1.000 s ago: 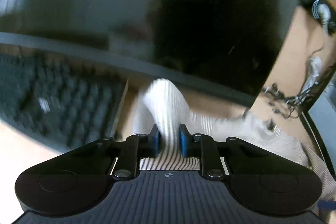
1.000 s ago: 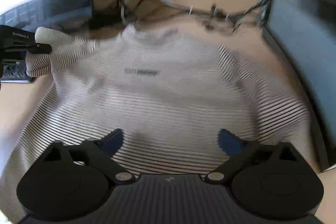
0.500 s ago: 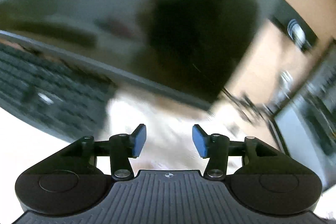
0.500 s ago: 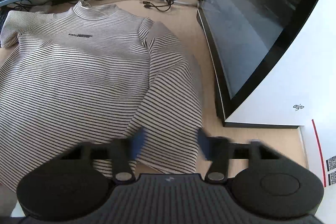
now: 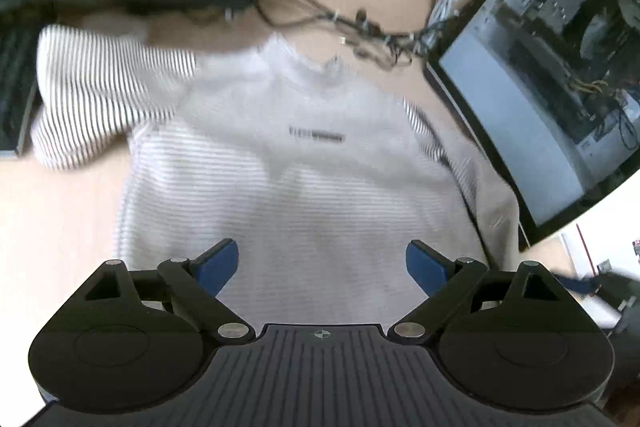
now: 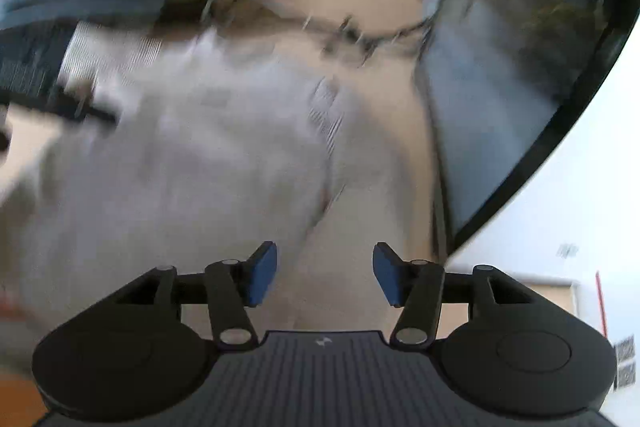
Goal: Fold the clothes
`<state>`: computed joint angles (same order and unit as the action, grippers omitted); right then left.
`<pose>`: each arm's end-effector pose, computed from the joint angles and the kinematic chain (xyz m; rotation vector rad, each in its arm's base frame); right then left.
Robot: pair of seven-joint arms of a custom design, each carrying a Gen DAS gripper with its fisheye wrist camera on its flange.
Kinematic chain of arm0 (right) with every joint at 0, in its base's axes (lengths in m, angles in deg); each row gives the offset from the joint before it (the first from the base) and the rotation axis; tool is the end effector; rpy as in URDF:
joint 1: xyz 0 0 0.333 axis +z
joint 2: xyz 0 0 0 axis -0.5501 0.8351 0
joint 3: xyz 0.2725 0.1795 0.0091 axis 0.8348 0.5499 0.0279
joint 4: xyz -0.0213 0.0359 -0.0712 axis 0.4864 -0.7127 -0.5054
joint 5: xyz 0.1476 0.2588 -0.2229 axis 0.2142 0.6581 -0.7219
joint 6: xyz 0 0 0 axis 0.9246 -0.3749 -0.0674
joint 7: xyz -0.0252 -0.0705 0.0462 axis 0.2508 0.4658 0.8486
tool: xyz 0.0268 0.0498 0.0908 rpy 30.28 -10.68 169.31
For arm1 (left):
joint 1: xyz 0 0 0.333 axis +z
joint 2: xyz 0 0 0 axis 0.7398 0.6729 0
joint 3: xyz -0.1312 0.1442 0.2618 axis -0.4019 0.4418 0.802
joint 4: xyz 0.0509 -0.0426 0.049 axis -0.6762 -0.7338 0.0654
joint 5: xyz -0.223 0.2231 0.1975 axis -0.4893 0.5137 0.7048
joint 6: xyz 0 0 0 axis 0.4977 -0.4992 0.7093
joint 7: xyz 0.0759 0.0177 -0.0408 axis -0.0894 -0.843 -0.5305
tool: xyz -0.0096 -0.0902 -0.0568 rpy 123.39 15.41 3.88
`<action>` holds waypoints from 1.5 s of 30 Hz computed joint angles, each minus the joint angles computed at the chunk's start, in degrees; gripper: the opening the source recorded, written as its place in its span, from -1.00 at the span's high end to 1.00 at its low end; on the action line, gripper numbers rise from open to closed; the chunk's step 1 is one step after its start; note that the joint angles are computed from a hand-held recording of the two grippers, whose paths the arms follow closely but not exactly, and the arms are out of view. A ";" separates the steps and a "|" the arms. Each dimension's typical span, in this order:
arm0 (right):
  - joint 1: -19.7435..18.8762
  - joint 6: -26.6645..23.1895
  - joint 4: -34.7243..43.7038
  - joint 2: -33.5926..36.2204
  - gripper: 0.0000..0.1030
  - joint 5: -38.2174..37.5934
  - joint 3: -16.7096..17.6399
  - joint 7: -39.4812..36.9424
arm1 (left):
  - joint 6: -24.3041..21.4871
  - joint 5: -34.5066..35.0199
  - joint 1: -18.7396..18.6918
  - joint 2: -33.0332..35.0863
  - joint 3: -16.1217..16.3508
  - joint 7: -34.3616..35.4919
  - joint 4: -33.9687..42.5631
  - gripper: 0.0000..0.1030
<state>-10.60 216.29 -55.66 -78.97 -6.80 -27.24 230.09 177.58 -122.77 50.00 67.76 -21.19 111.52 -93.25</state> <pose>0.5382 0.2605 0.4323 -1.8713 1.9966 -0.8648 0.7116 -0.1241 0.4313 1.6074 -2.3959 1.1170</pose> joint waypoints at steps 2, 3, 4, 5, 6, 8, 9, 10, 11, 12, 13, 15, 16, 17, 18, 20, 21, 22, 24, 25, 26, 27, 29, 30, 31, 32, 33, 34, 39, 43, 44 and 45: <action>0.80 -3.49 1.04 1.89 -0.04 0.41 0.31 -0.59 | -0.19 0.56 -0.15 0.31 0.24 -0.06 -0.16 -0.84; 1.49 -5.93 2.01 3.06 -0.04 -0.54 0.14 -0.26 | -0.66 1.05 -0.32 0.69 0.57 -0.99 0.28 -0.85; 1.97 -7.28 2.34 3.63 -0.04 -1.80 -0.19 0.31 | -1.59 1.47 -0.34 1.13 0.85 -2.12 0.94 -0.85; 2.13 -7.51 2.44 3.95 -0.04 -2.75 -0.50 0.88 | -2.63 1.88 -0.34 1.64 1.08 -3.34 1.71 -0.85; 2.14 -7.53 2.72 4.26 -0.03 -3.12 -0.70 1.28 | -3.44 2.22 -0.34 2.17 1.25 -4.44 2.31 -0.85; 2.19 -7.35 2.89 4.17 0.52 -4.42 -1.12 2.35 | -3.29 1.58 0.32 2.28 0.79 -4.34 1.95 -0.87; 2.26 -7.47 3.37 4.06 0.76 -5.70 -1.45 3.29 | -3.10 1.53 0.38 2.24 0.72 -4.36 1.77 -0.87; 2.32 -7.64 4.03 3.94 0.85 -7.33 -1.85 4.63 | -3.01 1.51 0.45 2.16 0.68 -4.41 1.64 -0.88; 2.36 -7.72 4.49 3.40 0.87 -9.20 -2.25 6.60 | -3.11 1.49 0.54 2.12 0.66 -4.51 1.64 -0.88; 2.39 -7.91 4.93 2.46 0.90 -11.32 -2.61 9.22 | -3.22 1.46 0.61 2.08 0.64 -4.62 1.65 -0.89; 2.31 -8.00 5.46 1.31 0.93 -13.74 -2.86 12.07 | -3.33 1.44 0.68 2.05 0.63 -4.73 1.68 -0.89; 1.69 -7.59 6.64 -0.98 0.94 -18.82 -2.97 17.79 | -3.04 1.58 0.59 1.79 0.62 -4.70 1.61 -0.89; 1.09 -6.78 7.13 -2.10 0.94 -20.95 -2.89 20.41 | -2.38 1.08 0.79 1.40 0.17 -3.51 1.19 -0.89; 0.24 -5.43 7.74 -3.23 0.94 -22.58 -2.82 22.89 | -1.22 0.07 1.15 0.70 -0.55 -1.49 0.37 -0.89; -0.79 -3.57 8.48 -4.12 0.94 -23.55 -2.76 25.19 | 0.26 -1.39 1.62 -0.36 -1.55 1.54 -0.78 -0.89; -3.08 1.19 9.82 -5.20 0.94 -24.01 -2.78 28.66 | 2.89 -5.39 2.72 -2.76 -3.90 9.68 -2.98 -0.89; -4.24 3.97 10.59 -5.26 0.94 -23.45 -2.86 29.76 | 3.92 -7.90 3.27 -3.99 -5.09 14.45 -3.93 -0.90; -5.30 6.72 11.42 -4.99 0.94 -21.98 -2.91 29.94 | 5.08 -11.27 3.96 -5.45 -6.57 20.56 -5.11 -0.91; -6.95 11.71 13.06 -3.95 0.94 -17.57 -2.95 28.36 | 7.33 -19.20 5.40 -8.25 -9.80 34.19 -7.40 -0.92; -7.48 13.67 13.89 -3.19 0.94 -14.71 -2.87 26.49 | 7.79 -23.28 6.06 -9.49 -11.27 41.06 -8.10 -0.92; -7.72 14.91 14.75 -2.41 0.94 -12.09 -2.76 24.37 | 8.02 -27.01 6.44 -10.52 -12.45 47.38 -8.61 -0.92; -7.71 15.54 15.67 -1.63 0.94 -9.73 -2.63 22.09 | 8.30 -30.16 6.41 -11.27 -13.28 52.83 -9.00 -0.93; -6.98 15.56 17.73 -0.14 0.94 -7.29 -2.68 18.09 | 11.42 -35.09 4.92 -11.86 -14.14 61.94 -9.24 -0.93; -6.31 15.09 18.55 0.37 0.94 -7.14 -2.85 16.82 | 13.55 -37.43 3.89 -11.87 -14.45 66.33 -9.10 -0.93; -5.82 14.72 19.48 0.92 0.94 -6.64 -3.01 15.47 | 16.05 -39.48 2.60 -11.55 -14.64 70.33 -8.60 -0.93; -5.47 14.43 20.49 1.49 0.94 -5.86 -3.19 14.06 | 19.25 -40.92 0.87 -10.69 -14.59 73.52 -7.56 -0.93; -5.06 14.15 21.32 1.91 0.94 -5.40 -3.43 13.05 | 22.40 -42.59 -0.82 -9.72 -14.59 77.03 -6.34 -0.93; -4.66 13.91 22.04 2.27 0.94 -5.18 -3.73 12.42 | 25.08 -43.87 -2.50 -8.61 -14.42 79.53 -4.81 -0.92; -3.39 13.51 22.42 2.23 0.96 -6.70 -5.28 14.01 | 28.16 -36.85 -9.51 -3.62 -9.61 65.59 2.87 -0.22; -2.49 12.27 21.73 1.29 0.96 -10.55 -5.82 16.77 | 23.69 -25.84 -10.71 -1.36 -6.48 48.46 6.51 0.72; -2.31 11.96 21.67 1.15 0.96 -12.22 -5.89 17.87 | 23.90 -24.64 -10.63 -0.95 -6.40 46.22 7.08 0.73; -2.03 11.48 21.52 0.96 0.96 -14.42 -5.96 19.20 | 24.69 -23.53 -10.57 -0.63 -6.26 44.27 7.47 0.75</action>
<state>-12.63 227.77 -34.15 -78.01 -21.22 -33.20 249.28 202.27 -146.30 39.43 67.13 -27.45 155.78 -85.77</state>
